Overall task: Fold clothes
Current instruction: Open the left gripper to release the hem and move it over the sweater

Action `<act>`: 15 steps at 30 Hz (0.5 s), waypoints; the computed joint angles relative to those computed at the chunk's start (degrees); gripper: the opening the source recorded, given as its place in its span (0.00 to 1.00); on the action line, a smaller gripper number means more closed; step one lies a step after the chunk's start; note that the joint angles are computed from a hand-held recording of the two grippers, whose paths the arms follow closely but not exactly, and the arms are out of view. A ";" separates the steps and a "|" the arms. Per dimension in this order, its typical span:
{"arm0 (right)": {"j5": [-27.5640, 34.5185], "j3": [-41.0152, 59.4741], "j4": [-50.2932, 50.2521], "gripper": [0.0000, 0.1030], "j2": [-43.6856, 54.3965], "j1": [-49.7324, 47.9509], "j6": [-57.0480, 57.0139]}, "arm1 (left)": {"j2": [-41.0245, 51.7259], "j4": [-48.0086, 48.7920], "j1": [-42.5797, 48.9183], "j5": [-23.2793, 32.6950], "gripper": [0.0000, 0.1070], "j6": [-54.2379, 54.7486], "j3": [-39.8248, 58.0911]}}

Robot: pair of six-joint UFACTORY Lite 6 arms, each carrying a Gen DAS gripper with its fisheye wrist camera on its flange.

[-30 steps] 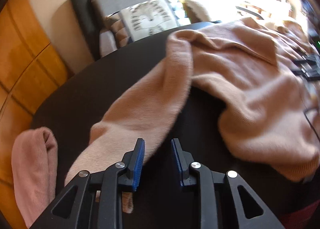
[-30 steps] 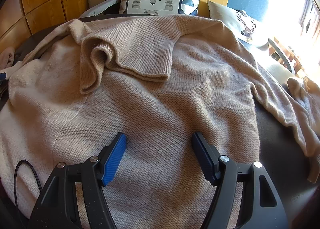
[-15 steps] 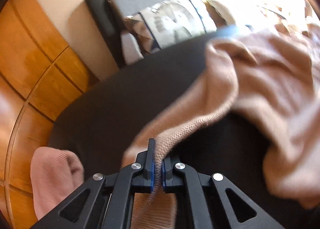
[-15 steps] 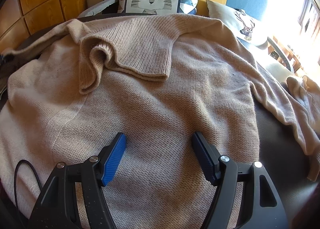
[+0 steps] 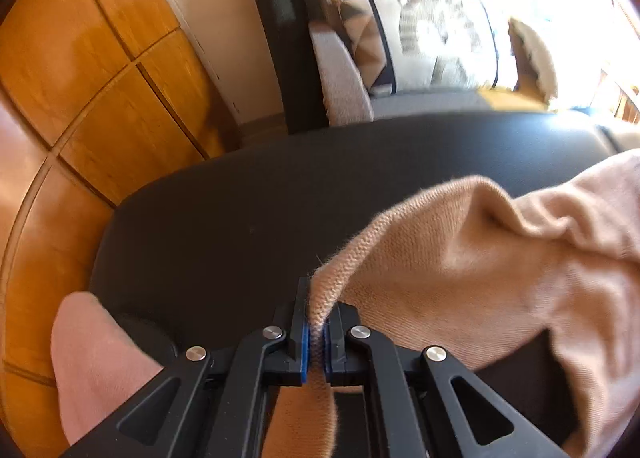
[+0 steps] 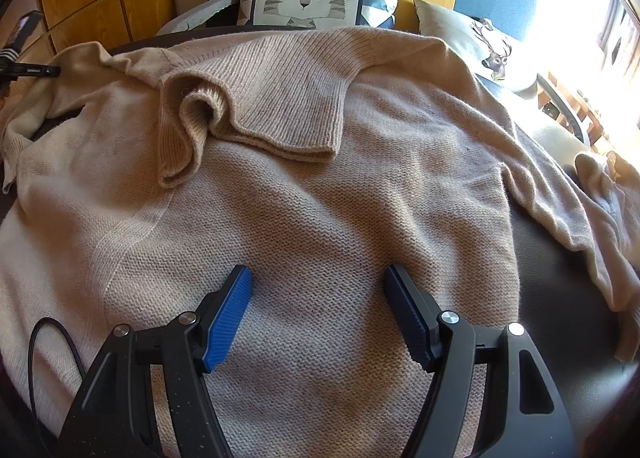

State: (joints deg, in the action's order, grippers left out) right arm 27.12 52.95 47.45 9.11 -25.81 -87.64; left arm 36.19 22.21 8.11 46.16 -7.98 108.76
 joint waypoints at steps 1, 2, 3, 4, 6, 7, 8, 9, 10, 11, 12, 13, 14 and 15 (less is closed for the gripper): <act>0.03 -0.09 0.22 0.70 -0.04 -0.09 -0.33 | 3.00 2.38 -0.40 1.39 0.07 -1.65 2.64; 0.09 -0.16 0.48 0.70 -0.06 -0.22 -0.69 | 5.34 3.37 -0.16 2.65 0.08 -3.37 4.68; 0.10 -0.23 0.74 0.70 -0.08 -0.31 -1.10 | 7.68 4.03 0.20 3.99 0.16 -5.01 6.81; 0.15 -0.37 1.06 0.70 -0.15 -0.42 -1.58 | 10.17 4.58 0.56 5.46 0.22 -6.51 9.25; 0.25 -0.67 1.70 0.70 -0.30 -0.64 -2.54 | 13.64 4.14 1.52 7.16 0.23 -8.47 13.41; 0.38 -0.61 1.81 0.70 -0.23 -0.74 -2.81 | 14.25 2.98 2.13 7.24 0.24 -8.87 14.87; 0.57 -0.50 1.96 0.70 -0.13 -0.85 -3.04 | 16.20 0.85 2.76 9.35 0.24 -7.74 18.72; 0.62 -0.54 2.38 0.70 -0.07 -0.97 -3.56 | 19.01 -1.57 3.32 12.88 0.24 -6.05 24.64; 0.61 -0.61 2.69 0.70 -0.08 -1.03 -3.92 | 21.22 -3.12 3.64 15.78 0.24 -4.75 29.77; 0.61 -0.69 2.98 0.70 -0.10 -1.08 -4.27 | 22.87 -3.70 3.66 18.15 0.24 -3.74 34.34; 0.60 -0.76 3.27 0.70 -0.11 -1.13 -4.62 | 24.08 -3.46 3.39 20.13 0.24 -2.87 38.30; 0.85 -0.66 3.21 0.70 -0.07 -1.25 -4.64 | 24.44 -2.53 2.88 21.31 0.24 -2.48 40.58; 1.12 -0.54 3.11 0.70 -0.02 -1.38 -4.62 | 23.99 -1.23 2.22 22.03 0.24 -2.57 41.48; 1.41 -0.38 2.98 0.70 0.04 -1.51 -4.57 | 22.97 0.11 1.57 22.31 0.24 -2.71 41.36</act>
